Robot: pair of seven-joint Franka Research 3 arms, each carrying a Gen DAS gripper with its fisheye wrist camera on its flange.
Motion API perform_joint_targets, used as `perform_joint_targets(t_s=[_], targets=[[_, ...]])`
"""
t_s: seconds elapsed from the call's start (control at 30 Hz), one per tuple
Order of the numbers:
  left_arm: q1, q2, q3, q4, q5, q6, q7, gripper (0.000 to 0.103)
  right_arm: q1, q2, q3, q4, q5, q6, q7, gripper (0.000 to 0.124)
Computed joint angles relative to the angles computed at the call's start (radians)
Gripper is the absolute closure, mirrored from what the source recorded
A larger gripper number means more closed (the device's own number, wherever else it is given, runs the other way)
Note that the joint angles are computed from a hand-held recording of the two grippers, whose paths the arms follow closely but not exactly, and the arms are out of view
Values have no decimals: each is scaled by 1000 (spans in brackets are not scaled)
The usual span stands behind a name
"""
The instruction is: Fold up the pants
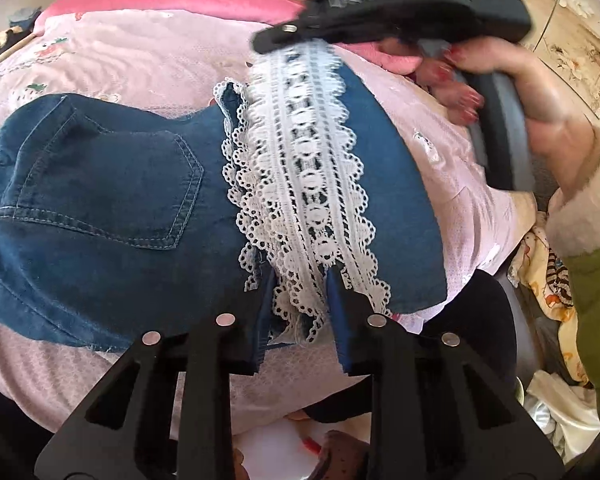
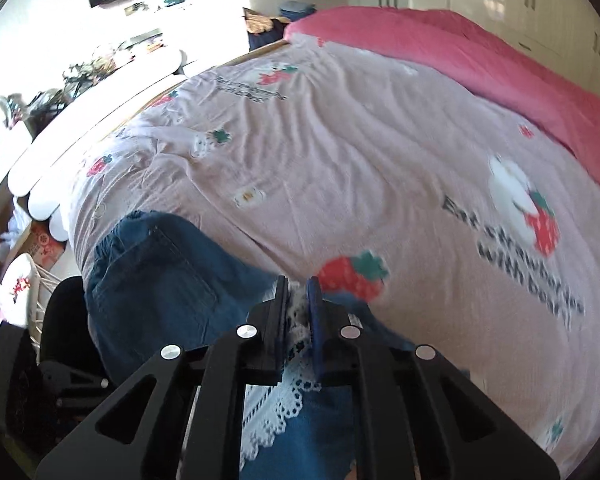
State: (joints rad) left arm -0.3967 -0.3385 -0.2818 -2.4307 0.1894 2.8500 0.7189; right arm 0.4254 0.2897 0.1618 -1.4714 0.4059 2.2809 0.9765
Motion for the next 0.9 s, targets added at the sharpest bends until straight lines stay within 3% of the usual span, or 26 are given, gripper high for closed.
perform_joint_targets(t_s=[0.13, 0.23, 0.3, 0.37, 0.47, 0.7, 0.9], targets=[[-1, 9, -4, 9, 1, -2, -9, 84, 38, 76, -14, 59, -88, 4, 46, 115], [-11, 3, 6, 1, -12, 3, -1, 84, 14, 62, 0, 33, -37, 25, 40, 112], [-10, -8, 5, -5, -12, 2, 0, 79, -11, 28, 12, -3, 25, 45, 9, 97], [-2, -21, -1, -14, -5, -5, -10, 70, -27, -17, 9, -46, 62, 62, -7, 70], [-23, -51, 19, -42, -30, -4, 0, 63, -44, -78, 4, -105, 97, 74, -54, 67], [-67, -42, 48, -46, -107, 5, 33, 63, -10, -98, -19, -133, -41, 72, 21, 52], [-105, 0, 67, -13, -191, -5, 84, 63, 38, -17, -14, -42, -147, 36, 76, 44]])
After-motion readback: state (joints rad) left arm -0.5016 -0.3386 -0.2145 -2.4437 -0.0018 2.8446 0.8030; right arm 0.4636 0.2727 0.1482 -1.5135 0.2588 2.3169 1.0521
